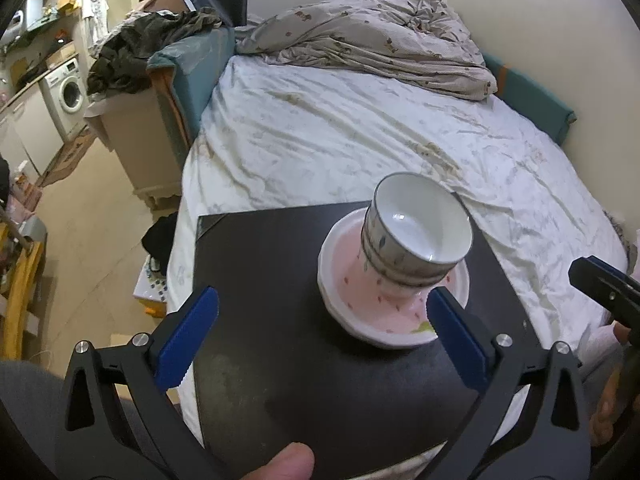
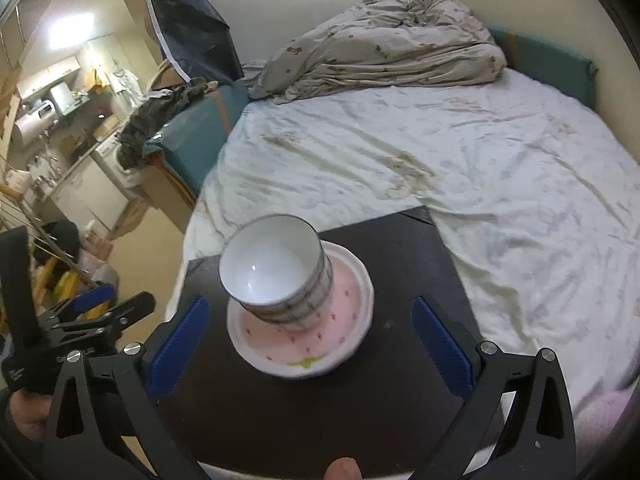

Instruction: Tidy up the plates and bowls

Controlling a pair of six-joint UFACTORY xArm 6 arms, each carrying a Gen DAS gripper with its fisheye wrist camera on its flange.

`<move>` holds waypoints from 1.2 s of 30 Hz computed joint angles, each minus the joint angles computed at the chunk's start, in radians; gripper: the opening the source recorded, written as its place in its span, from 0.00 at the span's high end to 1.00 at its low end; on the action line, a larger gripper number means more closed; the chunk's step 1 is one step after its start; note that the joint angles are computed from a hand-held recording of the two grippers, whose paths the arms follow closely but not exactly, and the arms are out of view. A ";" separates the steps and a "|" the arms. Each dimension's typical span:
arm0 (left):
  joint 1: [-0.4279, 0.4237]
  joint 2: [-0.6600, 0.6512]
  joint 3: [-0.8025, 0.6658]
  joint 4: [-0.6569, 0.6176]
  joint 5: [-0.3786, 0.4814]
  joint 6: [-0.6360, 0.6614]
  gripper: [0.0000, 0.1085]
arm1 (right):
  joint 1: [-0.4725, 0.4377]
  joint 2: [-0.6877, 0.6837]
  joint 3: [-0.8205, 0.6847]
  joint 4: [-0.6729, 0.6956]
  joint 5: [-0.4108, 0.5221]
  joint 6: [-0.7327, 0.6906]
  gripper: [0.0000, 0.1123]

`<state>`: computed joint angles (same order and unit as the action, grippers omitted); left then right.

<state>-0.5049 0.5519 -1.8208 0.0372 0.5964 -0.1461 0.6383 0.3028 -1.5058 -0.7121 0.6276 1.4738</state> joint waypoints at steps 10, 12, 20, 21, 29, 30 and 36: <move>-0.018 -0.069 0.158 0.109 -0.064 -0.126 0.05 | 0.063 0.013 0.049 -0.157 0.056 0.190 0.08; -0.019 -0.061 0.152 0.125 -0.062 -0.143 0.05 | 0.066 0.037 0.025 -0.130 0.080 0.164 0.08; -0.022 -0.045 0.139 0.106 -0.059 -0.138 0.05 | 0.063 0.062 -0.002 -0.120 0.082 0.131 0.08; -0.023 -0.043 0.136 0.094 -0.058 -0.127 0.05 | 0.063 0.064 -0.004 -0.119 0.086 0.129 0.08; -0.022 -0.028 0.115 0.071 -0.048 -0.113 0.05 | 0.055 0.068 -0.001 -0.092 0.077 0.130 0.08; -0.022 -0.026 0.113 0.067 -0.049 -0.110 0.05 | 0.054 0.067 -0.001 -0.093 0.076 0.132 0.08; -0.026 -0.026 0.114 0.056 -0.056 -0.099 0.05 | 0.058 0.065 0.001 -0.091 0.084 0.118 0.08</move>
<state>-0.5308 0.5262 -1.7069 0.0936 0.5402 -0.2455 0.6960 0.3673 -1.5044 -0.8036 0.7116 1.5920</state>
